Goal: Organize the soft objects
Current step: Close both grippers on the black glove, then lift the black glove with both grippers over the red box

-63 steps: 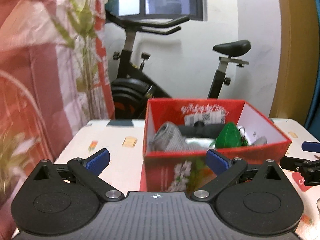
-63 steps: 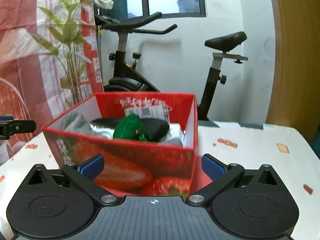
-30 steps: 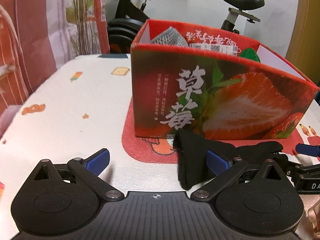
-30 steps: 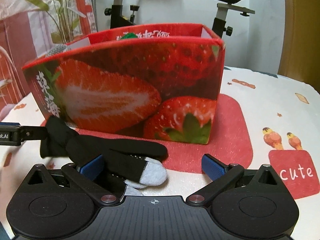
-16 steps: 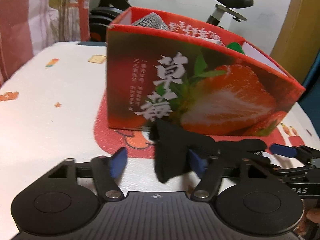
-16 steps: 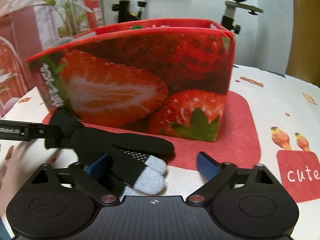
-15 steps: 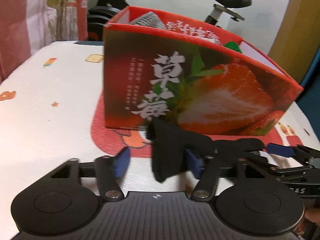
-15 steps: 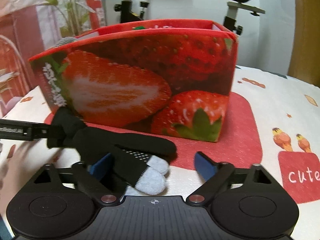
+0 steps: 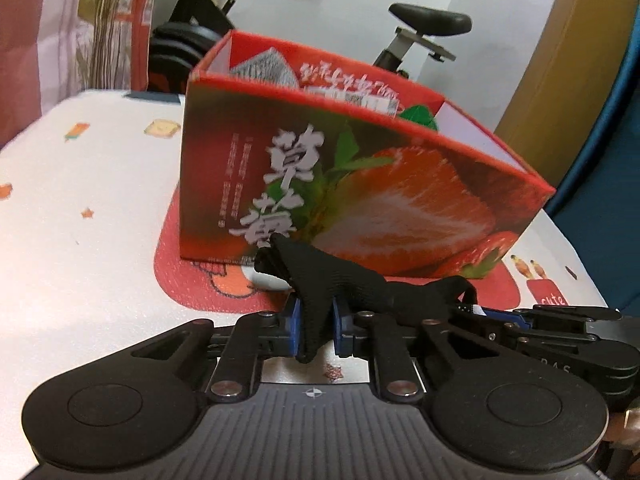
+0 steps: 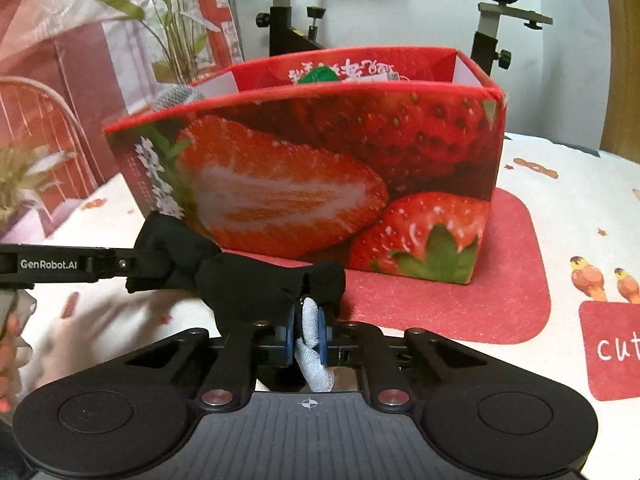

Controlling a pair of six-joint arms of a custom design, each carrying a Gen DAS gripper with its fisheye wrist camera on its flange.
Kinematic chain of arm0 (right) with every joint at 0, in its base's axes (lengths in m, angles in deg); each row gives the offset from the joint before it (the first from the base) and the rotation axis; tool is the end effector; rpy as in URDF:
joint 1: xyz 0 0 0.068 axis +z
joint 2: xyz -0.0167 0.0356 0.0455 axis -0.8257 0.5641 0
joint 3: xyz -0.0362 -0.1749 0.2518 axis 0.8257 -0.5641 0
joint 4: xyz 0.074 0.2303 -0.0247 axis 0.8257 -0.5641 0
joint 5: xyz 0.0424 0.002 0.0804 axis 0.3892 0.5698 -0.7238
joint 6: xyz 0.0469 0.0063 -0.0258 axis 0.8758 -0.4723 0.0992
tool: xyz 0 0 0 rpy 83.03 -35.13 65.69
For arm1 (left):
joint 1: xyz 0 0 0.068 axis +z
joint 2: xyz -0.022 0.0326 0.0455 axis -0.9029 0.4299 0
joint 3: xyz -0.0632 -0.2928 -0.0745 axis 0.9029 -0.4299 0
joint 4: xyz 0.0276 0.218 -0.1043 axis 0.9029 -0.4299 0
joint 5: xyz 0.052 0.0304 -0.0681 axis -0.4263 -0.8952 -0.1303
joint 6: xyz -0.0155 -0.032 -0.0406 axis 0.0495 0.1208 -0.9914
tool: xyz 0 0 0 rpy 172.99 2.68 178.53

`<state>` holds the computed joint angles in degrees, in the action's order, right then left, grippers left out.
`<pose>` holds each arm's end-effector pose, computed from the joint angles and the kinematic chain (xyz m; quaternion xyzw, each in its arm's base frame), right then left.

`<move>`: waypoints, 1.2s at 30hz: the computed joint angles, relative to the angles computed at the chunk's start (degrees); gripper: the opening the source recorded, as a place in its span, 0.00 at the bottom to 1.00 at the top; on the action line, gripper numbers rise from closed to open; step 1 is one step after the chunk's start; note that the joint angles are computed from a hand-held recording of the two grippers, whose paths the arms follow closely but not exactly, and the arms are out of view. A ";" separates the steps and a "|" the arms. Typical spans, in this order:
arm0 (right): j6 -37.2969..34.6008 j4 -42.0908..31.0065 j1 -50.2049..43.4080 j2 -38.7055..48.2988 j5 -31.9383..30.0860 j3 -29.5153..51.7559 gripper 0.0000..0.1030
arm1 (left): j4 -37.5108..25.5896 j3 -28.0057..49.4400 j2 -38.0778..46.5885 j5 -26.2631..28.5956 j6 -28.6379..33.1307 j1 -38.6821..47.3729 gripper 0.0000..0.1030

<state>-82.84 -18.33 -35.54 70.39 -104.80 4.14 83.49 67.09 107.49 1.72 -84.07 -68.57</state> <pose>0.3269 0.1346 0.0612 -0.2437 0.8614 0.2474 0.3705 0.2119 -0.0158 0.1296 -0.1067 0.8978 -0.0924 0.4172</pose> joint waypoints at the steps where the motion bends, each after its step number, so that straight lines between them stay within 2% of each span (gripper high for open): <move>1: 0.33 0.49 -0.14 -0.60 -0.45 -0.64 0.09 | -0.28 -0.36 -1.26 -0.66 -0.12 -0.49 0.16; 5: 0.51 2.62 -0.39 -3.95 -1.24 -3.63 0.09 | -4.08 -0.73 -7.59 -2.16 -0.19 -1.49 0.16; 12: 1.06 6.57 -0.71 -12.43 -2.58 -9.10 0.09 | -14.65 -0.08 -23.91 -6.80 0.23 -4.57 0.16; 15: 0.68 6.71 -0.74 -17.04 -3.05 -10.13 0.09 | -19.06 1.72 -29.98 -9.26 0.87 -5.98 0.16; 19: -0.45 3.48 -1.17 -21.90 -3.34 -8.38 0.09 | -22.31 5.22 -32.83 -10.43 2.11 -6.50 0.16; 26: -2.34 -5.44 -1.10 -21.56 -1.78 3.20 0.09 | -20.73 12.48 -25.23 -5.69 4.46 -1.78 0.16; 30: -4.80 -10.77 -0.26 -16.53 0.91 12.76 0.09 | -19.58 18.04 -17.05 -3.33 6.20 0.86 0.16; 36: -4.95 -20.37 0.12 -6.08 4.49 29.99 0.09 | -20.95 28.69 -3.63 0.96 4.82 3.96 0.16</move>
